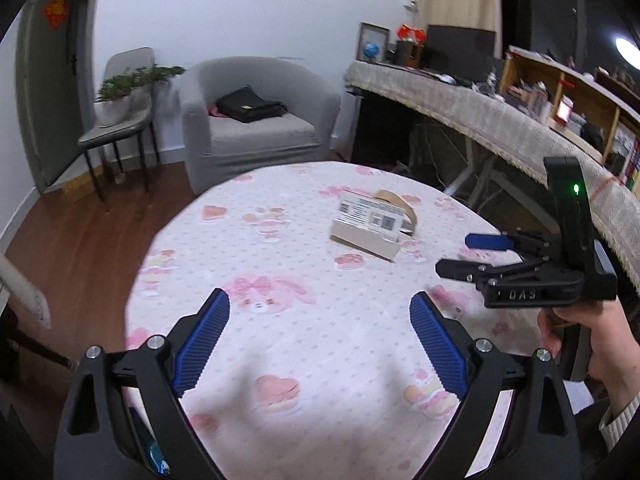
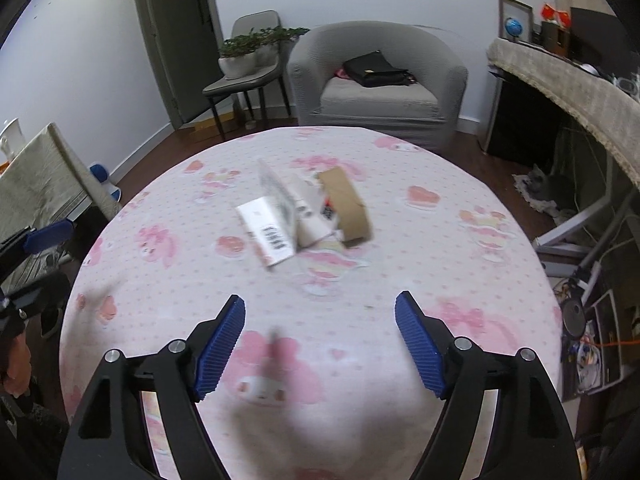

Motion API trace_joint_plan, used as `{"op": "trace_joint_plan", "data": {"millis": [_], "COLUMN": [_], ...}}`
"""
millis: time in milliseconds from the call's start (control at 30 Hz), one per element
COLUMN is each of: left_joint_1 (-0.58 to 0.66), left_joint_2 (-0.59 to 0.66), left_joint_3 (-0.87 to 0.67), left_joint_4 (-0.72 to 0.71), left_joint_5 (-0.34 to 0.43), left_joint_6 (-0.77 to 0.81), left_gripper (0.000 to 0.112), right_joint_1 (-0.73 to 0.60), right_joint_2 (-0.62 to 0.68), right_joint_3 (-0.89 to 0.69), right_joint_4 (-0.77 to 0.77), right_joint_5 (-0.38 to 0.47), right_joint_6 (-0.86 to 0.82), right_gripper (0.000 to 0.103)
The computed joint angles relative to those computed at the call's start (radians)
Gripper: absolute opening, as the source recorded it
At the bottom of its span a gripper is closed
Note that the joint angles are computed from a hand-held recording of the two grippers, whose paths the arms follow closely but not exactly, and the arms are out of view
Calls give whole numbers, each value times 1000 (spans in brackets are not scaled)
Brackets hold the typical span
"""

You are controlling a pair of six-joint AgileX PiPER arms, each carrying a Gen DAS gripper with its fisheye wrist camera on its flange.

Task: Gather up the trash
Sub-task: 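Grasp the white barcode card box with the left tool while the right tool grasps the brown cardboard strip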

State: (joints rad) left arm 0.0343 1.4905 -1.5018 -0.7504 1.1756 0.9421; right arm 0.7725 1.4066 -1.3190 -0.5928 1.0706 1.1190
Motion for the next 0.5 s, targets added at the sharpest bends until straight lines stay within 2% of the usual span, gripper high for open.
{"op": "trace_joint_plan", "data": {"millis": [167, 367, 500], "left_joint_1": [-84, -178, -211], "left_joint_2": [28, 111, 177], "left_joint_3": [-17, -79, -142], "left_joint_4": [20, 59, 69], "left_joint_5": [-21, -59, -34], "left_joint_6": [37, 0, -25], "left_gripper": [93, 94, 94], "right_joint_1": [-62, -131, -192], "right_joint_2": [-53, -99, -111], "right_joint_3": [69, 119, 135], "right_joint_4": [19, 40, 83], "right_joint_5": [-38, -91, -140], "right_joint_6": [3, -17, -69], "right_gripper": [79, 79, 79]}}
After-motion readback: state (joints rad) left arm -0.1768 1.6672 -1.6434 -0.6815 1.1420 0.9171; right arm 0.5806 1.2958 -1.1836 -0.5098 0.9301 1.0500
